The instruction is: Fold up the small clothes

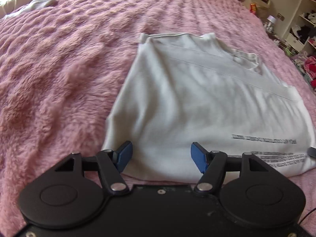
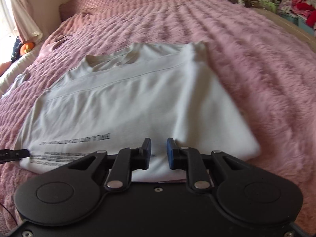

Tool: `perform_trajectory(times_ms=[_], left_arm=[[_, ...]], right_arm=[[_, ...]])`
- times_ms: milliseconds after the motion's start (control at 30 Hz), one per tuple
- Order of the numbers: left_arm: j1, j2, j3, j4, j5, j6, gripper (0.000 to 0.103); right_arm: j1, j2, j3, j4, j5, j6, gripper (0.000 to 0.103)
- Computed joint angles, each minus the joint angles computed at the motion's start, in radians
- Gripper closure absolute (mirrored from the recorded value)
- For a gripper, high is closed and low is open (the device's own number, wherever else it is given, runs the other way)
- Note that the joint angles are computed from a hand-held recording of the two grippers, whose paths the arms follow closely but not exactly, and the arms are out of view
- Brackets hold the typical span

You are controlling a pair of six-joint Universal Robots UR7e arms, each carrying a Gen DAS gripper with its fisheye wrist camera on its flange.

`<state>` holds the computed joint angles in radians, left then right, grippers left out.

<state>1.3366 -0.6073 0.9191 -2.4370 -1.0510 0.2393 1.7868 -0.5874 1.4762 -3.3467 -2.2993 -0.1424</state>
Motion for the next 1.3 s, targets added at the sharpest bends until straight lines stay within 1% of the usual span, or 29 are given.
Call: perform_trajectory(times_ms=[133,200,233,300,333,367,400,467,500,567,633,700,767,800,833,867,933,967,1000,1067,1100,1200,1267,1300], left_arm=[[0.018,-0.004,-0.011,0.019,-0.032,-0.008,0.034],[0.019,-0.004,-0.010,0.018,-0.030,0.000,0.034],[0.017,-0.004,-0.002,0.011,-0.024,0.003,0.034],[0.015,-0.002,-0.004,0.013,-0.023,-0.004,0.031],[0.014,-0.001,-0.005,0.015,-0.026,-0.007,0.030],[0.014,-0.003,-0.005,0.016,-0.029,-0.014,0.030],[0.014,-0.004,-0.006,0.018,-0.035,-0.028,0.030],[0.015,-0.009,-0.008,0.026,-0.049,-0.052,0.029],[0.015,-0.012,-0.008,0.032,-0.054,-0.063,0.029],[0.016,-0.013,-0.011,0.041,-0.060,-0.070,0.029],[0.017,-0.011,-0.015,0.046,-0.063,-0.070,0.029],[0.018,-0.007,-0.018,0.046,-0.066,-0.065,0.026],[0.016,-0.002,-0.020,0.047,-0.062,-0.056,0.021],[0.013,0.001,-0.020,0.047,-0.053,-0.047,0.020],[0.010,0.004,-0.021,0.047,-0.046,-0.039,0.019],[0.008,0.005,-0.021,0.046,-0.043,-0.036,0.018],[0.009,0.007,-0.027,0.052,-0.045,-0.038,0.018],[0.011,0.008,-0.029,0.056,-0.049,-0.039,0.018],[0.013,0.009,-0.033,0.059,-0.054,-0.041,0.018],[0.015,0.012,-0.039,0.066,-0.058,-0.040,0.018],[0.015,0.014,-0.045,0.072,-0.058,-0.039,0.018],[0.015,0.013,-0.050,0.081,-0.063,-0.041,0.018],[0.018,0.014,-0.055,0.089,-0.071,-0.045,0.018],[0.018,0.013,-0.057,0.093,-0.073,-0.048,0.018]], right_arm=[[-0.023,-0.039,0.044,-0.032,-0.020,0.069,0.088],[-0.025,-0.036,0.043,-0.051,-0.087,0.076,0.088],[-0.030,-0.041,0.051,-0.048,-0.100,0.089,0.088],[-0.044,-0.073,0.086,-0.036,-0.054,0.129,0.088],[-0.046,-0.085,0.094,-0.035,-0.038,0.135,0.088],[-0.043,-0.090,0.092,-0.033,-0.032,0.128,0.087],[-0.039,-0.088,0.081,-0.048,-0.035,0.102,0.086],[-0.034,-0.079,0.053,-0.084,-0.037,0.042,0.077],[-0.034,-0.078,0.038,-0.081,-0.039,0.024,0.075],[-0.038,-0.083,0.023,-0.049,-0.051,0.001,0.074],[-0.048,-0.108,0.050,-0.013,-0.024,0.000,0.074],[-0.056,-0.121,0.076,0.009,-0.007,-0.008,0.074],[-0.055,-0.110,0.072,0.017,-0.038,-0.051,0.075],[-0.056,-0.105,0.073,0.010,-0.043,-0.067,0.077],[-0.058,-0.106,0.078,-0.004,-0.039,-0.069,0.091],[-0.057,-0.109,0.084,-0.020,-0.032,-0.068,0.100],[-0.050,-0.115,0.097,-0.072,-0.026,-0.068,0.101],[-0.042,-0.109,0.092,-0.097,-0.054,-0.084,0.101],[-0.043,-0.112,0.092,-0.090,-0.065,-0.081,0.102],[-0.059,-0.123,0.107,-0.032,-0.064,-0.011,0.103],[-0.066,-0.121,0.107,-0.014,-0.068,0.002,0.103],[-0.062,-0.111,0.095,-0.003,-0.082,-0.010,0.100],[-0.051,-0.111,0.087,-0.024,-0.079,-0.031,0.090],[-0.047,-0.111,0.079,-0.040,-0.069,-0.048,0.089]])
